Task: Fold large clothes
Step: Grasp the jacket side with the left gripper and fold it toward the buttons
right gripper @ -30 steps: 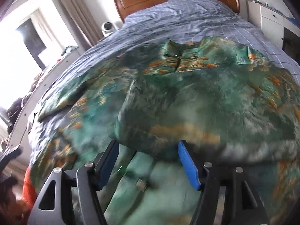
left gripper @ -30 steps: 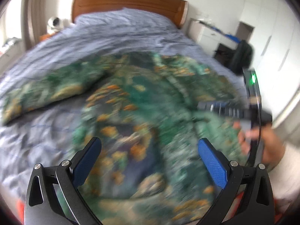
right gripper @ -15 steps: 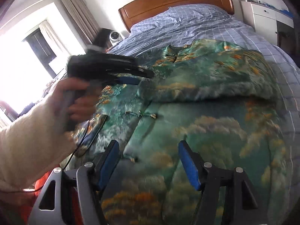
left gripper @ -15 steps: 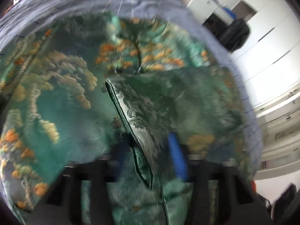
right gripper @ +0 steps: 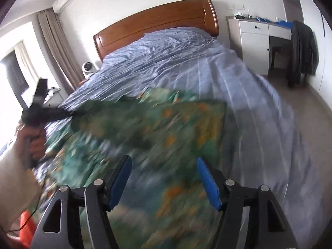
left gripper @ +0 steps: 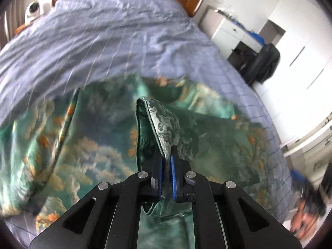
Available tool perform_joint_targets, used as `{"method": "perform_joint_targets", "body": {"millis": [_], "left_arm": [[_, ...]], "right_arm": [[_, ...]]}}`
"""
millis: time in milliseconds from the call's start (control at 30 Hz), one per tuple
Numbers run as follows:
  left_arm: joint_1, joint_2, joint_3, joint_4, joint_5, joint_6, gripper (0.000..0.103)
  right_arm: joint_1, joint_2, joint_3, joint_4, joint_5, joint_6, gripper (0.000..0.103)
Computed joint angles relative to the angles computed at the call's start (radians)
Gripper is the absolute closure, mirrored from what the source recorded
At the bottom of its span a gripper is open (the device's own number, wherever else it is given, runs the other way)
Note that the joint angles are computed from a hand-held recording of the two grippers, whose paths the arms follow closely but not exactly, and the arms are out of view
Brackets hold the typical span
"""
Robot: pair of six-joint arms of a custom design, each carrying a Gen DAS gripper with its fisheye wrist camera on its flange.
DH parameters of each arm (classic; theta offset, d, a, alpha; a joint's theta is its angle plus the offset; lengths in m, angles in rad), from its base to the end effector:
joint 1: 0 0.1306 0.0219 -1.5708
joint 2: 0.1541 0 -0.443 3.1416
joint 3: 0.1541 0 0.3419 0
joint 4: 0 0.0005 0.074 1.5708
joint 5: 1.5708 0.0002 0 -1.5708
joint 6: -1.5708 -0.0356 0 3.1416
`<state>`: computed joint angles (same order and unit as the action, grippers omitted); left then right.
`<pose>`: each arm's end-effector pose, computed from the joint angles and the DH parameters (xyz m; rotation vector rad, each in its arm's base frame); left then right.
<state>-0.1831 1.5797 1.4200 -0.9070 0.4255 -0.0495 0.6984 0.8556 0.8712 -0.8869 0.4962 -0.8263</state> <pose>0.4717 -0.1028 0.4201 0.4462 2.5704 -0.6062 0.1611 0.1125 0.4303 0.3598 2.2860 0.1583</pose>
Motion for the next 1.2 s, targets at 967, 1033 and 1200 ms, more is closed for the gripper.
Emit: {"method": "perform_joint_targets", "body": {"millis": [967,1033,1200], "left_arm": [[0.019,-0.023,-0.268,0.223,-0.047,-0.014,0.092],[0.012,-0.024,-0.276,0.238,-0.061,-0.01,0.091],[-0.006,-0.043,-0.28,0.247,-0.114,-0.029,0.091]], "right_arm": [[-0.231,0.222,-0.053,0.125,-0.292,0.231,0.065],[-0.217,0.229,-0.068,0.124,-0.319,0.204,0.065],[-0.212,0.299,-0.098,0.175,-0.303,0.207,0.065]]}}
